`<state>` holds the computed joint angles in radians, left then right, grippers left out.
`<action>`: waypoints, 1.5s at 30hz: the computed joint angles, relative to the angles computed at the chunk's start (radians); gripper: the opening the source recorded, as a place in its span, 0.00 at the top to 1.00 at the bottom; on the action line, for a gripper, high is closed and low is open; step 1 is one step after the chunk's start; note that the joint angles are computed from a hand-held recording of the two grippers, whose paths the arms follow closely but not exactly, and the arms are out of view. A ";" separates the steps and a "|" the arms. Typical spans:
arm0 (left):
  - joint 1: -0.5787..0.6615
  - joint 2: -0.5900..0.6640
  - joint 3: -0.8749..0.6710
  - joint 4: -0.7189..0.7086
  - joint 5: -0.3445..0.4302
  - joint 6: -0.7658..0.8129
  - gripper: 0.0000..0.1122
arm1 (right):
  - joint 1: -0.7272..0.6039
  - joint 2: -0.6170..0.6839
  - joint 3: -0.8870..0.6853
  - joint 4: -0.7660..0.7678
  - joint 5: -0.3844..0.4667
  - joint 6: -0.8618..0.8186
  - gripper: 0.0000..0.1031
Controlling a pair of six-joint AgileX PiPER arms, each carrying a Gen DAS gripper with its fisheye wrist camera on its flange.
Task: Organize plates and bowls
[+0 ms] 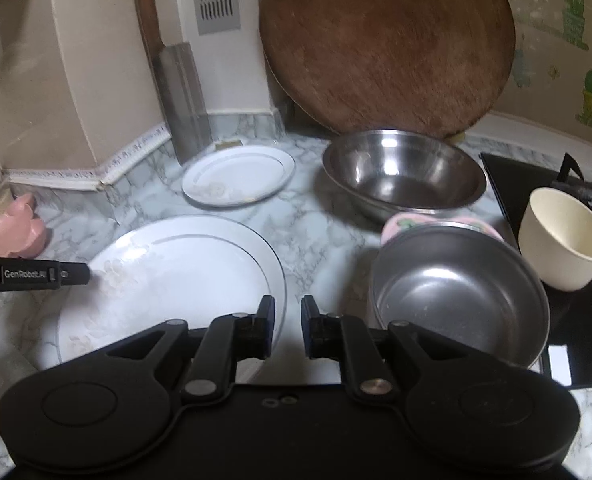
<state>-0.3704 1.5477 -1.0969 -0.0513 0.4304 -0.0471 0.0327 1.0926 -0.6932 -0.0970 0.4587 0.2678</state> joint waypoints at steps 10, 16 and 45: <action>0.034 -0.048 -0.012 -0.151 0.019 0.171 0.41 | -0.005 -0.018 -0.036 0.142 -0.026 -0.140 0.84; 0.071 -0.063 -0.019 -0.247 0.027 0.274 0.41 | 0.012 -0.021 -0.066 0.167 -0.061 -0.175 0.08; -0.002 0.575 -0.838 0.019 0.223 -0.074 0.31 | -0.103 0.835 -0.976 0.322 0.191 -0.499 0.02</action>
<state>-0.3723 2.1230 -1.9347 -0.0319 0.6536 -0.1207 -0.0706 1.9279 -1.6697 0.2250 0.6500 -0.2316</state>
